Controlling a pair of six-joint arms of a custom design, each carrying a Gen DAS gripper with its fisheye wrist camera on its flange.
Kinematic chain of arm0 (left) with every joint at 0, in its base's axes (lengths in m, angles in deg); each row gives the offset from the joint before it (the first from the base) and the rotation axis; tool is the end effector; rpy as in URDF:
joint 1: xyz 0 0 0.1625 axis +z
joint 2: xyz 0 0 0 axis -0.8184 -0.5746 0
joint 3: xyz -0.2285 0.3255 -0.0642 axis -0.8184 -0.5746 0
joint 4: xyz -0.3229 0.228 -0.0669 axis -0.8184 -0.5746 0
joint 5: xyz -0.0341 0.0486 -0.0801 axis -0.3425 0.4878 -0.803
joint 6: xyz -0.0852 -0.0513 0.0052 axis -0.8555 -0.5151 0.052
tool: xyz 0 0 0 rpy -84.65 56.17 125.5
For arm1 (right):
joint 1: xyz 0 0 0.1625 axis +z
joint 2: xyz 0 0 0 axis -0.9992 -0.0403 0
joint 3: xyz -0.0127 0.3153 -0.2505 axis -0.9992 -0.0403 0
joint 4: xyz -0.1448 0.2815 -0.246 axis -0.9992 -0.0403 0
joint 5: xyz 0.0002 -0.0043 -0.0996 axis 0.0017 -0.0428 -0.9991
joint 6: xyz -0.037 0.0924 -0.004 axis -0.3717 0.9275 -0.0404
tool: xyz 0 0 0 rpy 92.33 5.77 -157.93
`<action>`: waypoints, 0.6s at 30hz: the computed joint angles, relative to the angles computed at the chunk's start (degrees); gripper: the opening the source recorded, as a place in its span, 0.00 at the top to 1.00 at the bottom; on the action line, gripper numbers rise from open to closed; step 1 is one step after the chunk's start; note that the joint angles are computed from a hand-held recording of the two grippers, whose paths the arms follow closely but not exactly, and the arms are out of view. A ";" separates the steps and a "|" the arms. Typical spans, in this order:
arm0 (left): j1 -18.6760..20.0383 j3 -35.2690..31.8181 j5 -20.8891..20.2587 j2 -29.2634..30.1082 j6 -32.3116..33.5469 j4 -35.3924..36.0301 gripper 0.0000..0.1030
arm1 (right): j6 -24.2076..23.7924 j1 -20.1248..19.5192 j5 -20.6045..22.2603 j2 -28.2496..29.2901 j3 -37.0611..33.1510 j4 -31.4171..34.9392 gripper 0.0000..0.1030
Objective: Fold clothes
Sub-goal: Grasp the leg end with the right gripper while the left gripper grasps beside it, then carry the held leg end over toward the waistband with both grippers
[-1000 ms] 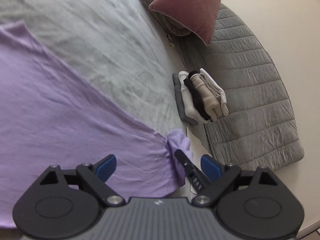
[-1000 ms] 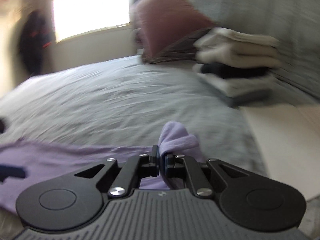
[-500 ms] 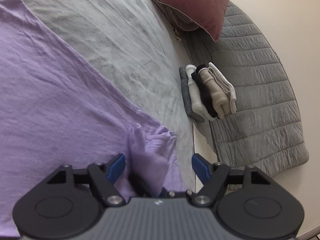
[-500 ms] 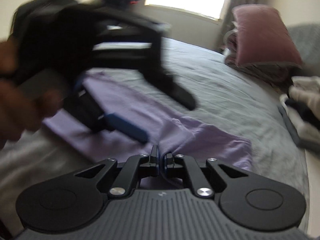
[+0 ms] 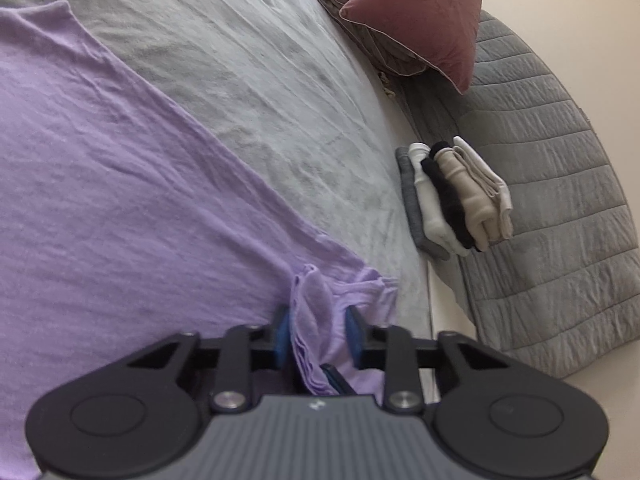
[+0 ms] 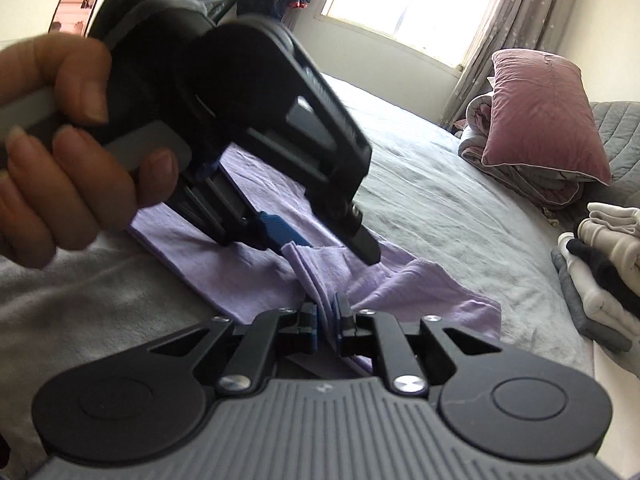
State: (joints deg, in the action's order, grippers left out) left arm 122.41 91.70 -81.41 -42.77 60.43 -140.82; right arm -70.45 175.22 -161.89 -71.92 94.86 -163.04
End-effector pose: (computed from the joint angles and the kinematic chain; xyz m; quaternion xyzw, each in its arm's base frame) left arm -0.1111 -0.6770 0.0471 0.0740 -0.9354 0.3439 0.0350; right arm 0.1029 -0.6504 0.0528 0.5503 -0.7307 0.3033 0.2669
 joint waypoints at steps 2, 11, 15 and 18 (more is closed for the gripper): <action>-0.85 0.21 3.43 0.21 0.56 -0.50 0.99 | 1.23 0.10 0.16 -0.20 0.03 0.13 0.96; -5.39 4.01 16.27 -0.60 8.98 -10.28 0.99 | 4.52 1.64 1.21 -1.08 1.09 1.02 0.98; -5.85 6.39 18.08 -2.18 11.44 -13.99 0.99 | 6.38 2.53 1.68 -1.39 2.14 1.49 0.98; -5.89 8.75 19.78 -3.82 12.02 -16.61 0.99 | 9.24 3.79 1.39 -0.69 1.19 3.50 0.98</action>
State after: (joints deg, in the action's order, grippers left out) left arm 116.51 100.45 -61.63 -46.59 72.45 -157.43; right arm -61.20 179.02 -160.51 -72.61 96.05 -159.54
